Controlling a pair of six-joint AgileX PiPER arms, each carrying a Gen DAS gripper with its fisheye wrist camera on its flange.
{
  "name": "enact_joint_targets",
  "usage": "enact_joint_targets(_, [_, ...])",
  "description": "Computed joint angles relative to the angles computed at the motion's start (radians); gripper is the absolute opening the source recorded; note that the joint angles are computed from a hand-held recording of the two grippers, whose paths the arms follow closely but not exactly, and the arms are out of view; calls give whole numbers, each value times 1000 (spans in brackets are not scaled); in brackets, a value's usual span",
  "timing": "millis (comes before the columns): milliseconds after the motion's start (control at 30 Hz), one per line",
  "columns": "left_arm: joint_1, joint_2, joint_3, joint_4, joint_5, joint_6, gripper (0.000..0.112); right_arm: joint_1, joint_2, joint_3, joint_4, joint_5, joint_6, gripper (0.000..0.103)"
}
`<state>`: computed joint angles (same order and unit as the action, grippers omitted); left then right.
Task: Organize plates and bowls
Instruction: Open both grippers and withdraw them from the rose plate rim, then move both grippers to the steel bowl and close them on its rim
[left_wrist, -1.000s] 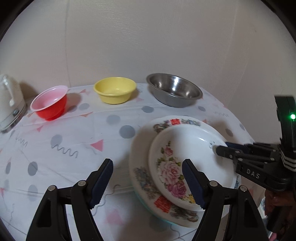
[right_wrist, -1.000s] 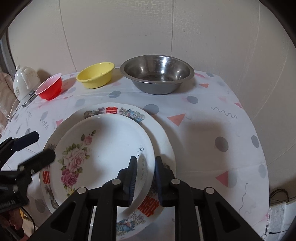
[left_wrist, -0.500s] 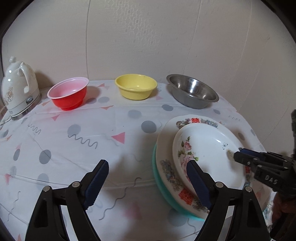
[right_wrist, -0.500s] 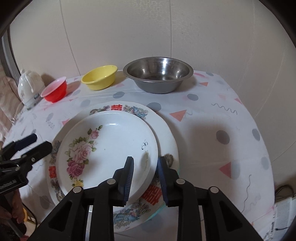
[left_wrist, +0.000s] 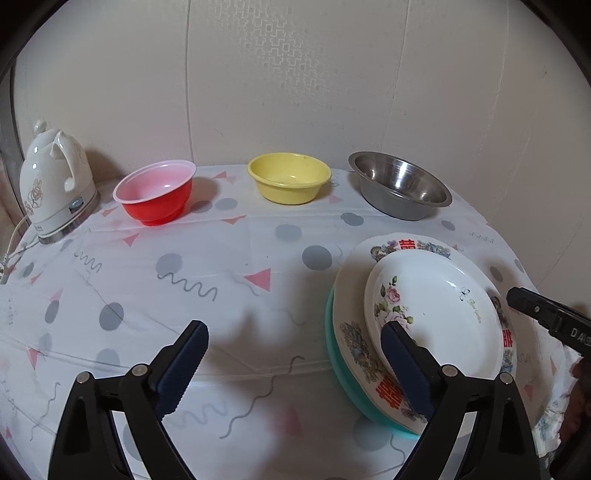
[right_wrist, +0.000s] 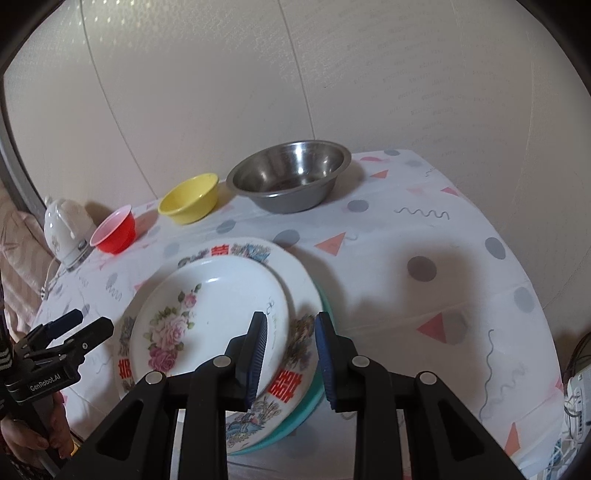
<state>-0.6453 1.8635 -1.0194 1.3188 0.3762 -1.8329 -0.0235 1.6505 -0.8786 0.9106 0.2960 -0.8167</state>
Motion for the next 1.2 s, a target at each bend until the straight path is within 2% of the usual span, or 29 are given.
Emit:
enact_joint_targets(167, [23, 15, -40, -87, -1, 103, 96, -39, 16, 4, 174, 1, -155, 30])
enact_joint_targets(367, [52, 53, -129, -239, 14, 294, 96, -86, 87, -62, 167, 33, -148, 30])
enact_joint_targets(500, [76, 77, -199, -334, 22, 413, 96, -104, 124, -118, 182, 32, -167, 37])
enact_joint_targets(800, [131, 168, -417, -634, 70, 780, 96, -139, 308, -432, -22, 147, 72, 38])
enact_joint_targets(967, [147, 260, -589, -795, 140, 969, 96, -131, 447, -663, -168, 221, 285, 38])
enact_joint_targets(1067, [154, 304, -665, -841, 166, 1021, 96, -133, 557, -835, -211, 317, 404, 38])
enact_joint_targets(1200, [168, 363, -775, -924, 201, 1108, 96, -123, 666, -1009, -291, 370, 548, 38])
